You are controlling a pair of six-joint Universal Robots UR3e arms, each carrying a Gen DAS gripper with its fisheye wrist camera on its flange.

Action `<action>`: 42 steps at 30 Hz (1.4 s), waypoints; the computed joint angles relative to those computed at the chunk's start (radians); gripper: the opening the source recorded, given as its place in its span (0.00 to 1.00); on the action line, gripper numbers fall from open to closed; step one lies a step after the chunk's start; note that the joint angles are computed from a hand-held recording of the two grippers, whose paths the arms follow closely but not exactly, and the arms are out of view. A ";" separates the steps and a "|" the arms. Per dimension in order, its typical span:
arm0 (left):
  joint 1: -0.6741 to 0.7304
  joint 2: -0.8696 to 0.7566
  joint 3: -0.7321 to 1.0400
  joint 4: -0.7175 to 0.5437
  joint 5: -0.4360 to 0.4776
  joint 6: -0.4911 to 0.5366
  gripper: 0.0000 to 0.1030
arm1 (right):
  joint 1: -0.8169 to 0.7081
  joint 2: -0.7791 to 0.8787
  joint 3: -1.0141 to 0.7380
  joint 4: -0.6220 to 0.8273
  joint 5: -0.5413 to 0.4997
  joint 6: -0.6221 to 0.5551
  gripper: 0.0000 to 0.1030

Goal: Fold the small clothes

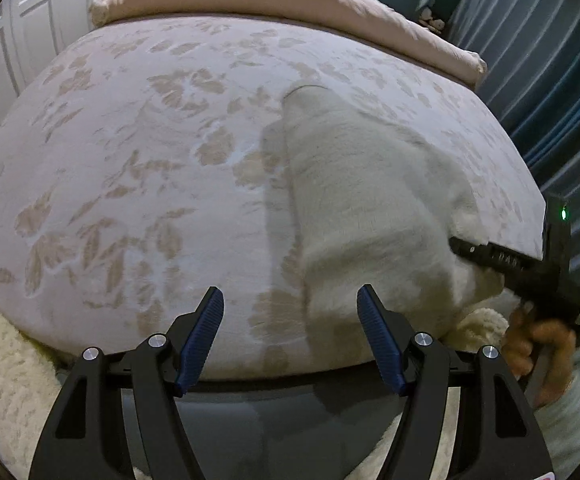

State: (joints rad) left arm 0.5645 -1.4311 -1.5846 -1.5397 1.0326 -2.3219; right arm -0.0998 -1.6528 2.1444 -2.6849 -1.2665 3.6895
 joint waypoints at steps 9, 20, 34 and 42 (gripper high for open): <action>-0.245 -0.132 -0.020 0.300 0.166 -0.209 0.66 | 0.017 -0.049 -0.053 0.011 -0.009 -0.014 0.22; -0.305 -0.169 -0.083 0.413 0.267 -0.233 0.71 | 0.030 -0.082 -0.075 0.187 -0.109 -0.018 0.35; -0.176 -0.067 -0.043 0.268 0.239 -0.183 0.70 | 0.331 0.214 -0.576 0.270 -0.274 -0.042 0.26; -0.047 -0.096 0.008 0.242 0.227 -0.194 0.69 | 0.405 0.610 -0.908 0.365 -0.219 -0.071 0.26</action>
State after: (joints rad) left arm 0.5175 -1.5273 -1.5768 -1.2975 1.2601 -2.5157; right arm 0.3053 -1.0432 1.2360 -2.3202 -1.4854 3.6185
